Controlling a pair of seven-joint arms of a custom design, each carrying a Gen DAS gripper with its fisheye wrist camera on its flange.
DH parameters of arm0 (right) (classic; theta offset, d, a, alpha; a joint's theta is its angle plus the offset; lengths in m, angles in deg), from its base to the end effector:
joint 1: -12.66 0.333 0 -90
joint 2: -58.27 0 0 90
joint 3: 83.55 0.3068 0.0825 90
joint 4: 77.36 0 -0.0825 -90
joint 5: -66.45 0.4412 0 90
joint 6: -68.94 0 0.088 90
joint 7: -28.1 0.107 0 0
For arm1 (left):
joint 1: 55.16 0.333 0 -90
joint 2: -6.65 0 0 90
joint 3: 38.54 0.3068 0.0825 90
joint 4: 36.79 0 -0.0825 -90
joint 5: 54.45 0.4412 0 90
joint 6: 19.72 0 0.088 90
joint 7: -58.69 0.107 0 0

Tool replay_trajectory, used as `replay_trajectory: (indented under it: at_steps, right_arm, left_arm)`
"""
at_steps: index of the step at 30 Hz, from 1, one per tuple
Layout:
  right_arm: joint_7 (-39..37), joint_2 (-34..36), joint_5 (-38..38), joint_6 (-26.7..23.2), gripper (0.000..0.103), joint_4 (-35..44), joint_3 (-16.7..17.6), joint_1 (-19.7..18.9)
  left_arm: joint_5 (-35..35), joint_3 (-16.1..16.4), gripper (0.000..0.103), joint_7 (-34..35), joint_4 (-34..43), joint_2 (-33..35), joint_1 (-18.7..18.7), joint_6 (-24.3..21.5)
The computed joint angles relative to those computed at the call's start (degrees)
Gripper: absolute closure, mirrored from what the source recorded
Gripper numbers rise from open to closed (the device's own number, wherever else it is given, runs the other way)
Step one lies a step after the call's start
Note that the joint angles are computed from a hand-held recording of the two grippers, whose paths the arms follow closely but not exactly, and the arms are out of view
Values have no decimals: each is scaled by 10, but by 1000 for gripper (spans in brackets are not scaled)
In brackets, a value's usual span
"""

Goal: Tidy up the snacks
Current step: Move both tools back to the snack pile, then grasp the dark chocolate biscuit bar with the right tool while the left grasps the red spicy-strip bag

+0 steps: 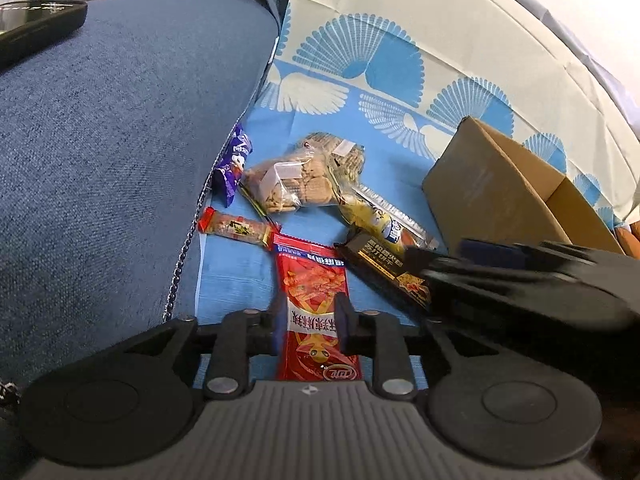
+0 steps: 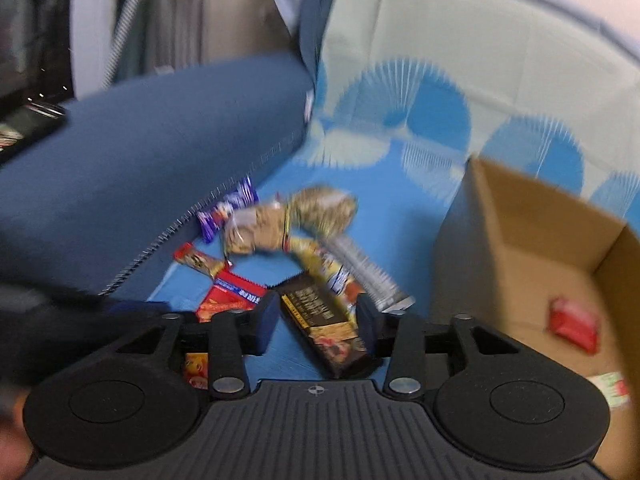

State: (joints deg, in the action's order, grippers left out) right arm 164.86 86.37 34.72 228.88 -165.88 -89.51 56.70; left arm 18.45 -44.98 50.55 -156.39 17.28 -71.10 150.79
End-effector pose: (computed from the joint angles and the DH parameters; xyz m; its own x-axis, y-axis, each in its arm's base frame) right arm 0.5925 0.5124 0.4177 0.3408 -0.9392 -0.0408 -0.6411 -0.2005 -0.7408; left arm 0.5604 -0.3008 0.3374 0.0314 -0.9713 0.2359 -0.6901 -0.1919 -0.6978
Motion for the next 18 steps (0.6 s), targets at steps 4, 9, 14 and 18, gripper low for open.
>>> replay_trajectory:
  at_steps: [4,9,14,18]
  right_arm:
    - [-97,91,106,-106,27,126,37,-29]
    - [-131,123,167,-162,27,164,61,-52]
    - [-129,95,183,-118,56,111,51,-45]
    - [-127,61,191,-94,63,63,52,-43]
  left_arm:
    - [5,1,68,-1,-1,0,0,8]
    - [17,2,61,-11,-4,-4,0,13]
    - [28,2,60,-22,-3,-4,1,14]
    - [60,3,58,-51,-4,-9,2,19]
